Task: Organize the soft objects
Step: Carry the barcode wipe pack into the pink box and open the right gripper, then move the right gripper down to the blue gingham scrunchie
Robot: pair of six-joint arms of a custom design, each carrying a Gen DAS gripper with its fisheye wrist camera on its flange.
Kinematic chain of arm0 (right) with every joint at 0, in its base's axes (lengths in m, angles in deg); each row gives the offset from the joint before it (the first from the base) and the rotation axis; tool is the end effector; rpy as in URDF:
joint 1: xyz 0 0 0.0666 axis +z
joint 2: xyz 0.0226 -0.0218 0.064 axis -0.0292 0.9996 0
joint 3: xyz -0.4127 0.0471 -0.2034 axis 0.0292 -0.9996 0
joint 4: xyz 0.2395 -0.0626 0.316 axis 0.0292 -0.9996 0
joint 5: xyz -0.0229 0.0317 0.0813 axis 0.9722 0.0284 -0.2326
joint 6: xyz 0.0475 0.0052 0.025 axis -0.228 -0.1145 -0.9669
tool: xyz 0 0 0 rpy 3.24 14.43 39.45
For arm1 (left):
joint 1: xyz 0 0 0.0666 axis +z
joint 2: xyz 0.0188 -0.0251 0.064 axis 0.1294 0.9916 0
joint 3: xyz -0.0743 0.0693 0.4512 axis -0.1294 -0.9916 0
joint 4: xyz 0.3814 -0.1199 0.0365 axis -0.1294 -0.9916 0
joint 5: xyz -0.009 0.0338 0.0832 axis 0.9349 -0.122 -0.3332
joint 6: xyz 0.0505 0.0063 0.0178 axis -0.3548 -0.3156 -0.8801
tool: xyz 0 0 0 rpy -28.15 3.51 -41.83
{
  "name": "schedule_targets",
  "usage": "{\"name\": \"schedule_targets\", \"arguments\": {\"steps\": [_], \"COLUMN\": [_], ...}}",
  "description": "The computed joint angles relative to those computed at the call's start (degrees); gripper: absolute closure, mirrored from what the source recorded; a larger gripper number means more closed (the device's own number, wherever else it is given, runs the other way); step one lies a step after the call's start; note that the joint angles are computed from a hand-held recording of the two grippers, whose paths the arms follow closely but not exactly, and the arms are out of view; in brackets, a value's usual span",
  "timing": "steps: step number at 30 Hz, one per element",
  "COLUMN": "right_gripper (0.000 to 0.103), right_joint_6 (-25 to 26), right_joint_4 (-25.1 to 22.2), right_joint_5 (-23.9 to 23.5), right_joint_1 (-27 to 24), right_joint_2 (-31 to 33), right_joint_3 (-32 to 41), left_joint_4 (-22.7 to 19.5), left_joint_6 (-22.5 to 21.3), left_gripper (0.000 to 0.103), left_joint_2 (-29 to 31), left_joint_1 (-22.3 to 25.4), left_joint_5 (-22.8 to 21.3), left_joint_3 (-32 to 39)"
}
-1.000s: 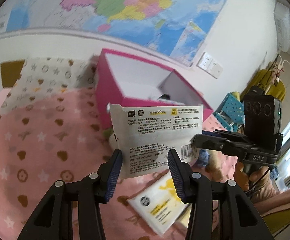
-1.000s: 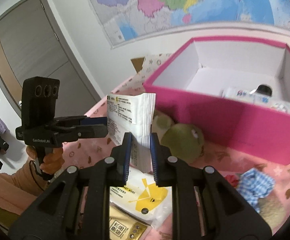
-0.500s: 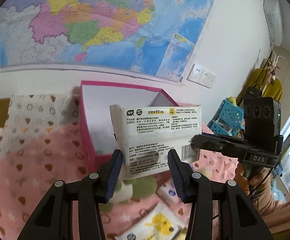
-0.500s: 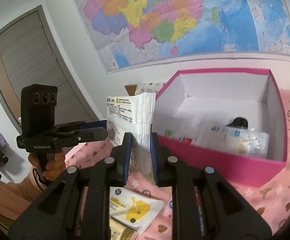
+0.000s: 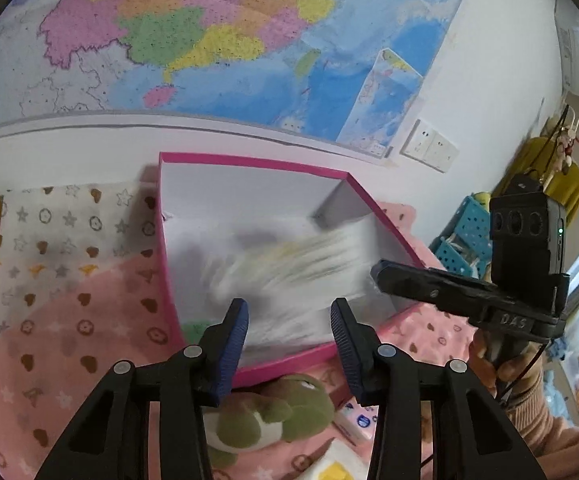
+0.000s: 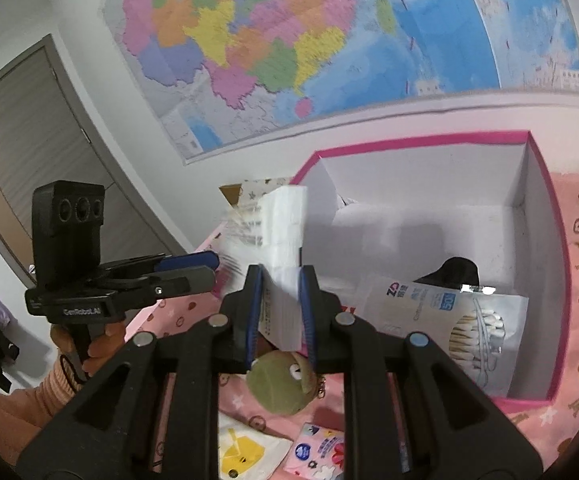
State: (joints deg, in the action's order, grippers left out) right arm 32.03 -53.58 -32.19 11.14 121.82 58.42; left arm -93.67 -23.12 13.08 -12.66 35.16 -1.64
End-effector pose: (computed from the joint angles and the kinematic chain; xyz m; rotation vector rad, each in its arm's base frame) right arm 0.5142 0.1390 0.4500 -0.5159 2.1939 0.9210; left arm 0.4843 -0.1870 0.4573 0.2575 2.2610 -0.5953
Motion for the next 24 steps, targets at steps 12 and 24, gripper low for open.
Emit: {"name": "schedule_targets", "arguments": {"steps": [12, 24], "right_gripper": [0.082, 0.071], "right_joint_6": [-0.81, -0.04], "right_joint_4": [-1.69, 0.48], "right_joint_5": [2.85, 1.55], "right_joint_1": [-0.43, -2.29], "right_joint_2": [1.94, -4.96], "right_joint_3": [0.23, -5.39], "left_joint_4": [1.4, 6.1], "left_joint_6": [-0.63, -0.01], "left_gripper": [0.06, 0.052], "left_joint_2": [-1.1, -7.33], "left_joint_1": [-0.76, -2.16], "left_joint_5": [-1.35, -1.08], "left_joint_3": [-1.18, -7.74]}}
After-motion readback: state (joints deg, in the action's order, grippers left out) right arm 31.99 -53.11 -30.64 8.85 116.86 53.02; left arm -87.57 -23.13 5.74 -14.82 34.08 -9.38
